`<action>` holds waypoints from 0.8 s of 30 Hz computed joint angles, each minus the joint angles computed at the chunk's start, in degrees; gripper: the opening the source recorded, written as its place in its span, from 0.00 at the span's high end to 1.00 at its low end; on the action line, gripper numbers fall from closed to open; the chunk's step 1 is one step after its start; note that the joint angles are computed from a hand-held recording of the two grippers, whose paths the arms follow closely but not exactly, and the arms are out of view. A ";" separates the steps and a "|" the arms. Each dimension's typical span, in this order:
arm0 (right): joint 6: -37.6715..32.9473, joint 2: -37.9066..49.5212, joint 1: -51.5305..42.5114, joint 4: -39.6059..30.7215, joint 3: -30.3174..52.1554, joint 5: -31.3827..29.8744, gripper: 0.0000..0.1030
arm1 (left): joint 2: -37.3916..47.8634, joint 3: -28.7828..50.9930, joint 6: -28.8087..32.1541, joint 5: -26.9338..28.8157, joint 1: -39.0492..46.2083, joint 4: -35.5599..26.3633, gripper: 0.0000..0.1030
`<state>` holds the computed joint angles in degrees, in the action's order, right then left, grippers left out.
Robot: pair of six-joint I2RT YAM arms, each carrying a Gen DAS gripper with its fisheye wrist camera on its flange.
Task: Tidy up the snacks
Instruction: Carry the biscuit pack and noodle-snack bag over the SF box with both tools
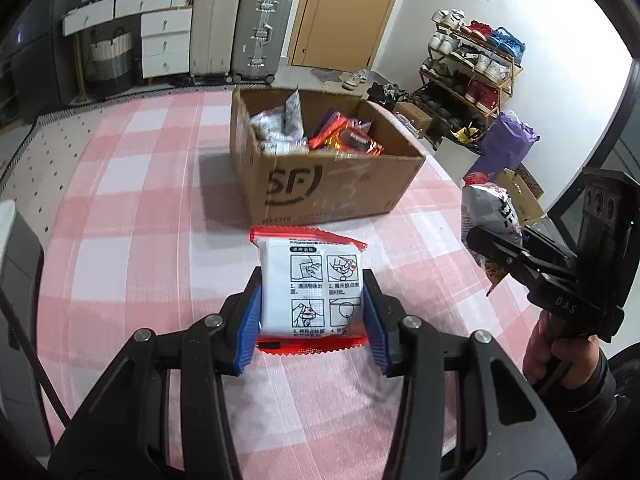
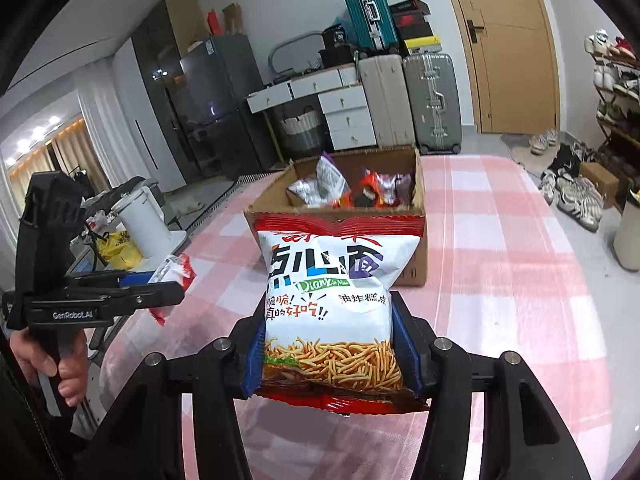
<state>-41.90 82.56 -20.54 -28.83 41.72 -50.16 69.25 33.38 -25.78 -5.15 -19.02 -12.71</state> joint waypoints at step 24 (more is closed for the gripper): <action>13.04 3.86 9.95 0.58 18.76 1.35 0.47 | 14.91 21.99 5.93 9.01 11.01 -2.68 0.59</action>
<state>-28.86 86.43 -10.59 -28.25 60.47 -48.81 84.15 55.37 -19.86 3.86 -8.01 -15.40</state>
